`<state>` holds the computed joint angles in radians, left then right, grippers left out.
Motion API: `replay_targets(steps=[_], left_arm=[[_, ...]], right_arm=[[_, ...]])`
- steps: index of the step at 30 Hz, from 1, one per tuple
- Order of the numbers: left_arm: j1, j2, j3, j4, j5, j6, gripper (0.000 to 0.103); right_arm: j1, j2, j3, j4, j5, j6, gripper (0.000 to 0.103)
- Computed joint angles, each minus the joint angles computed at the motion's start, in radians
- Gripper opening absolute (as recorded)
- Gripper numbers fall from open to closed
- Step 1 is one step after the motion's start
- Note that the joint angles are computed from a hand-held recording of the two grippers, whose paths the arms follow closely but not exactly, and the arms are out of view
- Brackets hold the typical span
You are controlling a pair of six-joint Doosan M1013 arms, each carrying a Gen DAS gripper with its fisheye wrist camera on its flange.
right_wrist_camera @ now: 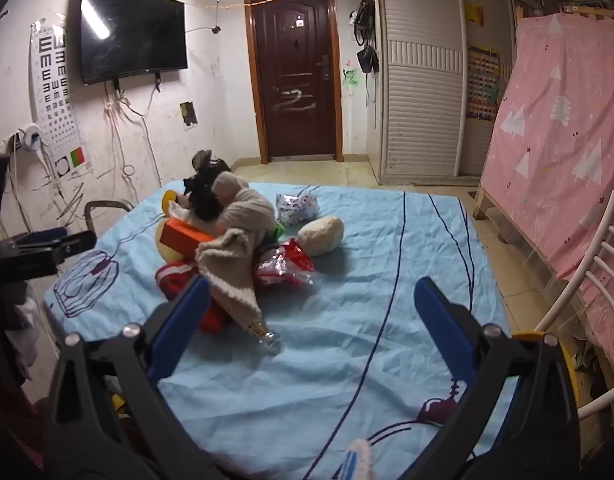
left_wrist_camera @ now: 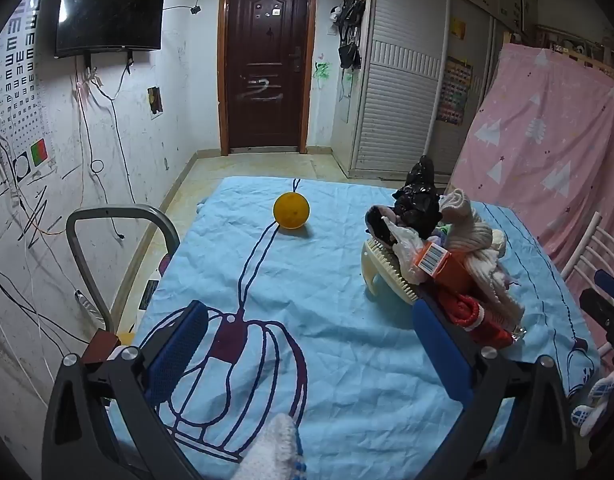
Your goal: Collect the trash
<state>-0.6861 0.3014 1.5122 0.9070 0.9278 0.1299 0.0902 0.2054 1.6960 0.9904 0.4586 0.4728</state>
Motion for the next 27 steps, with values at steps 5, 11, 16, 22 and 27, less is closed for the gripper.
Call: replay_targets(steps=[5, 11, 16, 22, 27], left_arm=[[0.000, -0.005, 0.003, 0.001, 0.001, 0.001, 0.093], [-0.001, 0.007, -0.010, -0.008, 0.008, 0.013, 0.093], [-0.001, 0.008, -0.011, -0.008, 0.009, 0.014, 0.093], [0.000, 0.001, -0.002, -0.009, 0.006, 0.013, 0.093], [0.001, 0.001, 0.001, -0.009, 0.004, 0.011, 0.093]], right_arm=[[0.001, 0.001, -0.003, -0.019, 0.004, 0.019, 0.098], [0.002, 0.001, -0.004, -0.025, 0.004, 0.023, 0.098], [0.003, 0.001, -0.004, -0.026, 0.001, 0.025, 0.098], [0.003, 0.000, -0.004, -0.026, 0.003, 0.025, 0.098], [0.003, 0.000, -0.004, -0.028, 0.001, 0.026, 0.098]])
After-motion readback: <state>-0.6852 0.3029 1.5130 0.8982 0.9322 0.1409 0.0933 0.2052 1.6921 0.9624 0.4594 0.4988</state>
